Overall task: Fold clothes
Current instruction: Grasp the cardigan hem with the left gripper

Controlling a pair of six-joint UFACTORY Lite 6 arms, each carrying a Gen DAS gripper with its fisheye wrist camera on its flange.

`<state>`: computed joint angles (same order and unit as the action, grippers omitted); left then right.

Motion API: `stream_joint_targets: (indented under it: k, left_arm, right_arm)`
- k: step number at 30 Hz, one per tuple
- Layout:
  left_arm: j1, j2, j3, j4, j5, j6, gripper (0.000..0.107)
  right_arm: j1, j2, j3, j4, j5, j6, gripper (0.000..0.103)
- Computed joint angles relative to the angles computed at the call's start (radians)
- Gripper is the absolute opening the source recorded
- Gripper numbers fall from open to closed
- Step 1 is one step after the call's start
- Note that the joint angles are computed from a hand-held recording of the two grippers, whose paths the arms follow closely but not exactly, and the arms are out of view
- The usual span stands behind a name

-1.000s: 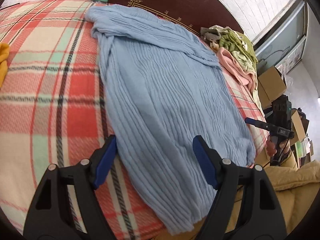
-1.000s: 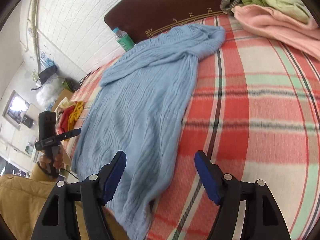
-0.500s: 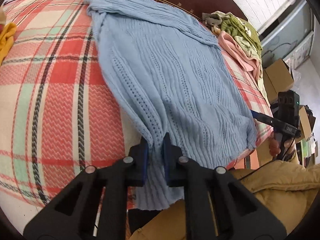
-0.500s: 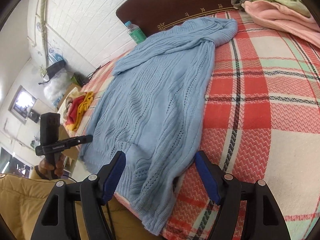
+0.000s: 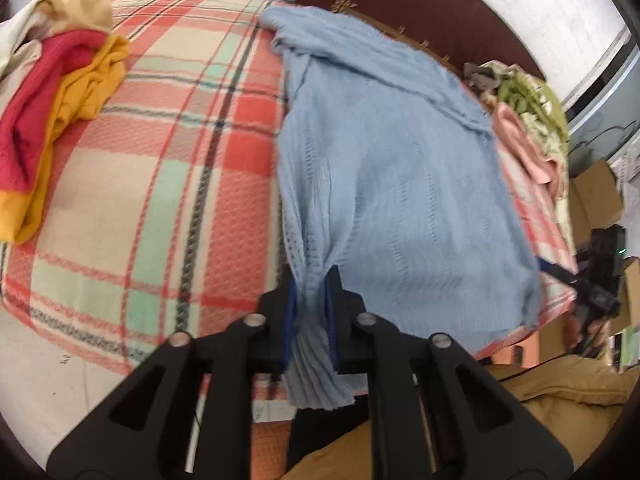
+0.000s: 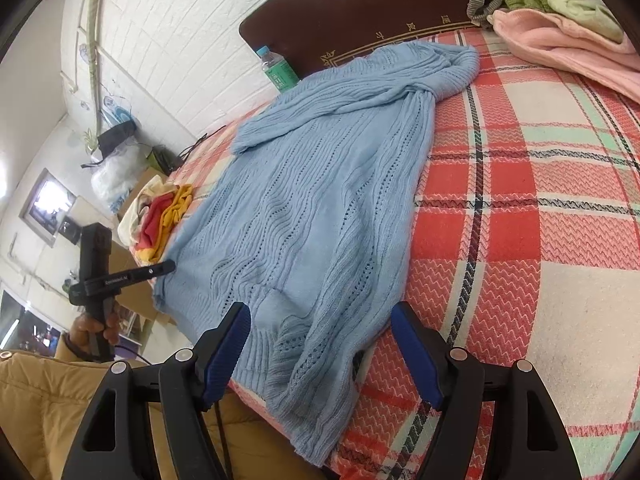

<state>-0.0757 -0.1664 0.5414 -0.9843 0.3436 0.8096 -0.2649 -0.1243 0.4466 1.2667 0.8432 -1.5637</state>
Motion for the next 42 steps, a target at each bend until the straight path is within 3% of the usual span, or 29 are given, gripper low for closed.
stream_joint_targets:
  k: [1,2,4,7,10,13,16,20,23,25,30,34,36,38,39,40,41,42]
  left_arm:
    - [-0.028,-0.023,-0.028,0.048,-0.059,-0.046,0.029]
    - [-0.029,-0.061,-0.052,0.055,-0.077,-0.058,0.048]
    - [-0.004,-0.185,-0.115,-0.057,-0.089,0.043,0.062]
    - [0.010,-0.347,-0.145,-0.085,-0.041,0.092,0.064]
    - [-0.099,-0.371,-0.069,-0.003,0.009,0.021,0.077]
    - [-0.315,-0.249,0.073,0.061,-0.016,-0.058,0.077]
    - [-0.496,0.017,0.293,-0.072,0.013,0.061,0.077]
    - [-0.673,0.347,0.604,0.018,0.021,-0.025,0.077]
    - [-0.746,0.558,0.833,0.219,0.070,-0.233,0.077]
    - [-0.786,0.675,0.968,0.388,0.108,-0.407,0.077]
    - [-0.845,0.821,1.119,0.622,0.180,-0.680,0.077]
    - [-0.867,0.861,1.142,0.699,0.183,-0.767,0.077]
    - [-0.870,0.858,1.135,0.729,0.173,-0.799,0.069]
    - [-0.860,0.846,1.117,0.745,0.159,-0.827,0.043]
    - [-0.854,0.840,1.108,0.752,0.153,-0.840,0.038]
    - [-0.845,0.833,1.096,0.721,0.146,-0.821,0.024]
    - [-0.836,0.826,1.084,0.689,0.140,-0.801,0.017]
    - [-0.826,0.820,1.073,0.656,0.134,-0.780,0.017]
  right_arm:
    - [-0.005,0.001,0.002,0.001,0.004,-0.003,0.075]
    - [-0.011,-0.003,0.003,-0.002,0.008,-0.004,0.075]
    - [-0.037,-0.008,0.020,-0.016,0.036,-0.001,0.075]
    - [-0.097,-0.016,0.057,-0.032,0.102,0.002,0.075]
    - [-0.162,-0.016,0.113,-0.039,0.173,0.015,0.076]
    - [-0.218,-0.009,0.176,-0.043,0.226,0.036,0.080]
    - [-0.268,0.025,0.246,-0.052,0.277,0.075,0.082]
    - [-0.343,0.061,0.322,-0.080,0.362,0.098,0.082]
    - [-0.417,0.081,0.370,-0.093,0.453,0.099,0.085]
    - [-0.454,0.077,0.396,-0.103,0.459,0.119,0.091]
    - [-0.444,0.185,0.527,-0.101,0.431,0.161,0.096]
    - [-0.341,0.385,0.698,-0.085,0.381,0.217,0.096]
    - [-0.292,0.503,0.809,-0.084,0.374,0.262,0.096]
    - [-0.245,0.627,0.928,-0.075,0.365,0.315,0.096]
    - [-0.222,0.680,0.983,-0.073,0.351,0.339,0.096]
    - [-0.201,0.735,1.043,-0.073,0.339,0.366,0.096]
    - [-0.180,0.792,1.106,-0.075,0.329,0.395,0.096]
    - [-0.158,0.845,1.167,-0.079,0.318,0.424,0.096]
